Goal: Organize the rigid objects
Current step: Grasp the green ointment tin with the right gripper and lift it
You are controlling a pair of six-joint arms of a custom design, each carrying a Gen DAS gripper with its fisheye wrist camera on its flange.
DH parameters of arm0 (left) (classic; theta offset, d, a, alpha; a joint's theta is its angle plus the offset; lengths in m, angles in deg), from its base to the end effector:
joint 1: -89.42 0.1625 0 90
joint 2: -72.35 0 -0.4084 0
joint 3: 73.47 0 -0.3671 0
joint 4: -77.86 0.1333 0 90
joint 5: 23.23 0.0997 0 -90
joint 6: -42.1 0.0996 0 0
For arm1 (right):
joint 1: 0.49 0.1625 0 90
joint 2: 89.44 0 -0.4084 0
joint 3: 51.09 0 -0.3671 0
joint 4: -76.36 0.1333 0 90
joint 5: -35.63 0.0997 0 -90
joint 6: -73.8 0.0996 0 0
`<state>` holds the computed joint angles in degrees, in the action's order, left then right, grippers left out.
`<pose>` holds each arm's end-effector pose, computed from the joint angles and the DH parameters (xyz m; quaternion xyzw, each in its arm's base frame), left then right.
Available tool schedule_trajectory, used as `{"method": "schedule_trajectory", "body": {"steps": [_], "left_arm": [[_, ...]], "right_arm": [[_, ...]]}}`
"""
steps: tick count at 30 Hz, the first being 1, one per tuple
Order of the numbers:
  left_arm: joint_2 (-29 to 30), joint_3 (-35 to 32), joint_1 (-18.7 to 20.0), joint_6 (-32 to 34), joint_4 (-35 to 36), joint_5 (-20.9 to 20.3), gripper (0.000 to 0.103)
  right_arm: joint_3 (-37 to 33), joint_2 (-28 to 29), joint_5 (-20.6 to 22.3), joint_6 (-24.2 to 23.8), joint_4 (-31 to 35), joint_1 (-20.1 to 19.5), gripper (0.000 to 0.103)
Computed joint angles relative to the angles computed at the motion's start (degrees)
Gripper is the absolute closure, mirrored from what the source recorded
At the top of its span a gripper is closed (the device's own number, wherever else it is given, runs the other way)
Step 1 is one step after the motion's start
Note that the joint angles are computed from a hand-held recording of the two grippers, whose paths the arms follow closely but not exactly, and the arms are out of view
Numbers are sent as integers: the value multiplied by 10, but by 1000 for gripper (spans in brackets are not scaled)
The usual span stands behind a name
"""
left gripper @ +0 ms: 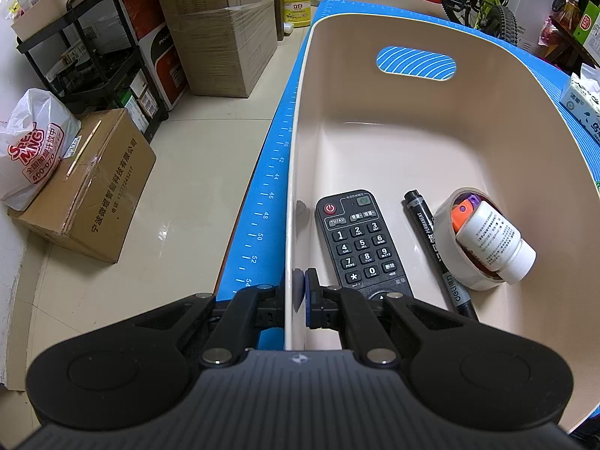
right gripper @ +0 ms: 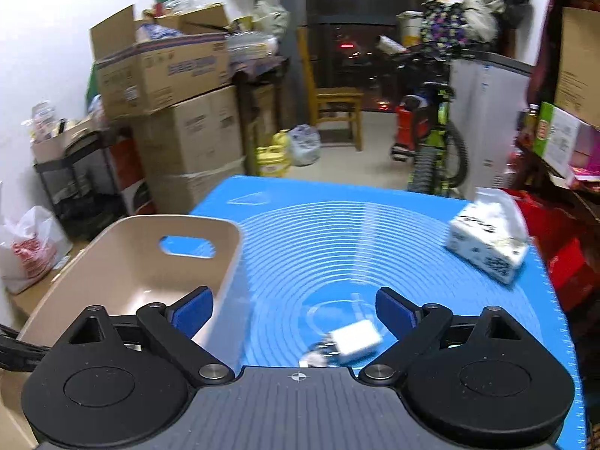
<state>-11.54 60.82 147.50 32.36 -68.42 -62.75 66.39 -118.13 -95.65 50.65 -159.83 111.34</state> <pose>-0.0242 -0.4363 0.2329 0.1523 0.8907 -0.1948 0.3815 0.2423 -0.4230 0.0352 0.1576 -0.8232 0.4458 0.3143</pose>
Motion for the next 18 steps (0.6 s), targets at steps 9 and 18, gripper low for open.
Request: {"method": "schedule_trajectory", "body": {"steps": [9,18], "left_arm": [[0,-1,2,3,-1,0,96],[-4,2,4,9,-4,0,96]], "right_arm": [[23,18,-7,-81,-133,-59,6],[19,44,23,-137,-191,-135,6]]}}
